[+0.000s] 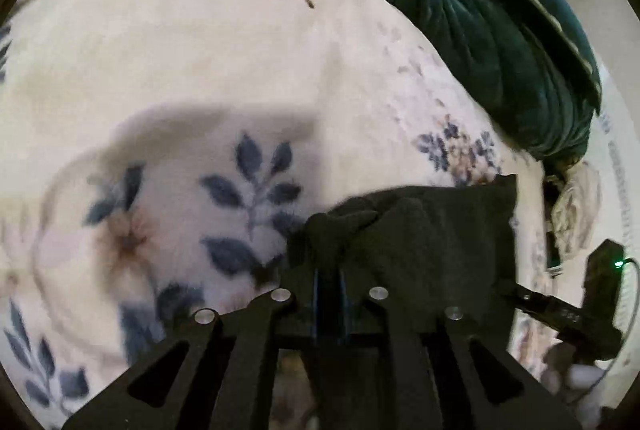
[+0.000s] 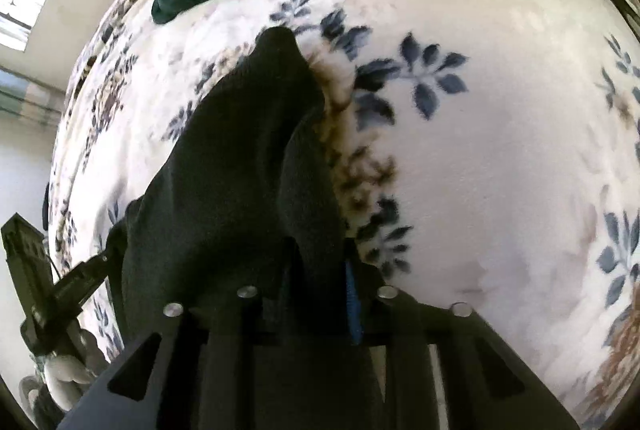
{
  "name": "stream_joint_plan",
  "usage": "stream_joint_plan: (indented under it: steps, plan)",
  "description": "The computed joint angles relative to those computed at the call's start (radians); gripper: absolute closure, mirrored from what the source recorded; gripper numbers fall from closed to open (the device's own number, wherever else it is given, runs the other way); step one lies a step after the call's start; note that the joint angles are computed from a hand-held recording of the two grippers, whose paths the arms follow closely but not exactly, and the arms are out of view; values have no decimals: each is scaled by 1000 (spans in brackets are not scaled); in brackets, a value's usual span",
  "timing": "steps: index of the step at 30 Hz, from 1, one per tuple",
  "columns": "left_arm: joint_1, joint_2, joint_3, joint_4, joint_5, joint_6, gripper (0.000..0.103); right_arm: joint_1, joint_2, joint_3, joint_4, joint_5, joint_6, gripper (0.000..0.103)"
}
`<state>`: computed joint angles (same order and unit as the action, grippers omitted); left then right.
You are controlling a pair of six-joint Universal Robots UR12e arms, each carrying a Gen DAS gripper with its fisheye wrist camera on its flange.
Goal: Fold small clothes
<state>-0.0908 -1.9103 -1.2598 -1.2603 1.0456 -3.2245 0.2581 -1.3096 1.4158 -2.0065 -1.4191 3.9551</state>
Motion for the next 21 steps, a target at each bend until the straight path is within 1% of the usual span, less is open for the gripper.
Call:
stream_joint_plan:
  steps: [1, 2, 4, 6, 7, 9, 10, 11, 12, 13, 15, 16, 17, 19, 21]
  plan:
    - [9, 17, -15, -2, -27, -2, 88, -1, -9, 7, -9, 16, -1, 59]
    - [14, 40, -36, -6, -33, 4, 86, -2, -27, 25, -22, 37, 3, 59]
    - [24, 91, -84, -16, -42, 26, 85, 1, -62, 55, -29, 67, 17, 59]
    - [31, 142, -135, -65, -59, 43, 85, 13, -107, 97, -31, 79, 43, 59]
    - [28, 159, -154, -88, -48, 54, 85, 21, -125, 118, -33, 89, 62, 59]
    - [18, 172, -175, -116, -29, 76, 85, 37, -160, 163, -41, 112, 109, 59]
    - [12, 177, -187, -115, -19, 74, 86, 47, -173, 182, -46, 121, 132, 59]
    - [9, 187, -206, -86, -21, 56, 87, 58, -185, 201, -49, 128, 153, 59]
    - [5, 196, -222, -45, -11, 44, 92, 67, -192, 213, -49, 127, 169, 59]
    - [3, 201, -229, -17, 0, 39, 94, 75, -200, 227, -52, 125, 191, 59]
    - [-3, 206, -224, 2, 18, 53, 95, 84, -219, 261, -74, 140, 237, 59]
    - [-7, 206, -217, 3, 42, 67, 97, 89, -224, 268, -69, 133, 244, 59]
    - [-7, 207, -212, 0, 50, 76, 98, 96, -228, 270, -57, 116, 245, 59]
    - [0, 204, -205, 0, 61, 74, 99, 101, -234, 281, -55, 118, 246, 59]
    - [10, 199, -201, 21, 109, 62, 101, 105, -238, 285, -43, 112, 236, 59]
